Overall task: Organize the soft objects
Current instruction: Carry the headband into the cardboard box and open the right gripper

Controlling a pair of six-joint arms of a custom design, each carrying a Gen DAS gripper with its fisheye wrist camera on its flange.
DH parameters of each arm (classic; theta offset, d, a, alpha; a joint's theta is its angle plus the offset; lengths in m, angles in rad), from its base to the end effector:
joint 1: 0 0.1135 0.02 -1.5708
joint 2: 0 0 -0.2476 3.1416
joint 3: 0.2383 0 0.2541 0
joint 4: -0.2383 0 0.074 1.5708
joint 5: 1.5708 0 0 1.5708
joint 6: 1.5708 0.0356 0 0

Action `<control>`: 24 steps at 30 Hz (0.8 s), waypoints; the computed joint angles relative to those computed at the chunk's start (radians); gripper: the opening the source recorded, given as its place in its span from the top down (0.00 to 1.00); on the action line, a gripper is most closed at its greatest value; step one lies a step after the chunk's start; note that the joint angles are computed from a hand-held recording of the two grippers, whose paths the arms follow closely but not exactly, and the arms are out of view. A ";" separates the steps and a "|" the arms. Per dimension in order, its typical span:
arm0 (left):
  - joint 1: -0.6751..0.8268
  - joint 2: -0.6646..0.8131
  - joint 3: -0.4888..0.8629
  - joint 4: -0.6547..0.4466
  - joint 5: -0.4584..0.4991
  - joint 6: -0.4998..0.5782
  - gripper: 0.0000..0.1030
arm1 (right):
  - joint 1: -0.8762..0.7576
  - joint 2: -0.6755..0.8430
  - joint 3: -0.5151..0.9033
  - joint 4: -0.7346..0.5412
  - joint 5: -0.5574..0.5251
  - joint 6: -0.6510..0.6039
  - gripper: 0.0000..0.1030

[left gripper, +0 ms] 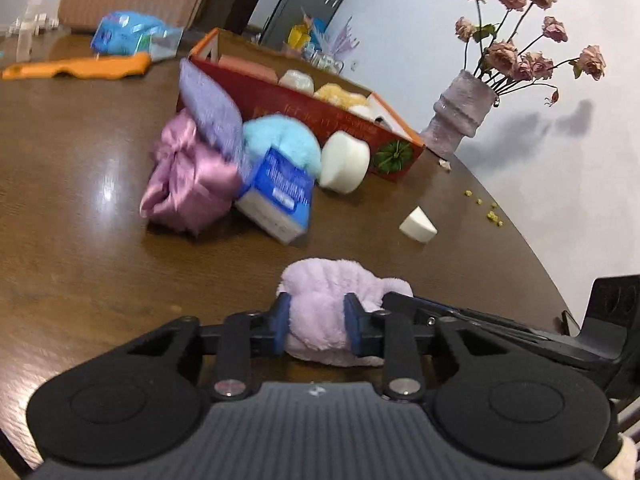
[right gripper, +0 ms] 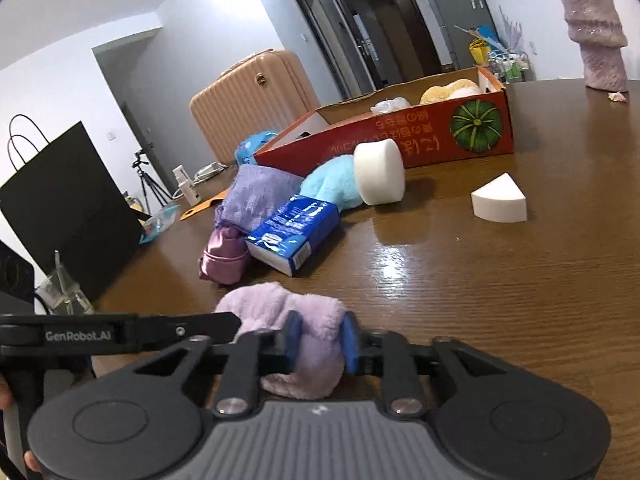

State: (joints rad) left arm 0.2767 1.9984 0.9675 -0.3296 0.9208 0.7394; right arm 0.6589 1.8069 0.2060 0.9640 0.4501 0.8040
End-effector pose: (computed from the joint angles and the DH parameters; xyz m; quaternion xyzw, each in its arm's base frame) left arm 0.3165 0.0604 0.0644 0.2497 0.8565 -0.3403 0.2971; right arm 0.1800 0.1198 0.0425 0.1633 0.8609 0.1448 0.4597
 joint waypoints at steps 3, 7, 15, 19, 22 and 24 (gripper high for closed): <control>-0.011 -0.028 0.027 0.003 0.057 -0.047 0.77 | -0.032 -0.108 0.009 -0.070 -0.014 -0.087 0.87; -0.068 -0.058 0.099 0.141 0.127 -0.196 0.77 | -0.209 -0.271 0.072 -0.169 -0.144 -0.285 0.87; -0.276 0.220 0.711 0.114 -0.092 -0.526 0.77 | -0.571 -0.014 0.693 -0.540 -0.508 -0.490 0.87; -0.347 0.427 1.029 -0.024 -0.269 -0.502 0.77 | -0.639 0.272 1.090 -0.784 -0.597 -0.491 0.87; -0.377 0.530 1.142 -0.072 -0.387 -0.464 0.76 | -0.648 0.450 1.321 -0.941 -0.628 -0.486 0.87; -0.376 0.552 1.136 -0.054 -0.416 -0.445 0.72 | -0.637 0.525 1.404 -0.992 -0.619 -0.500 0.87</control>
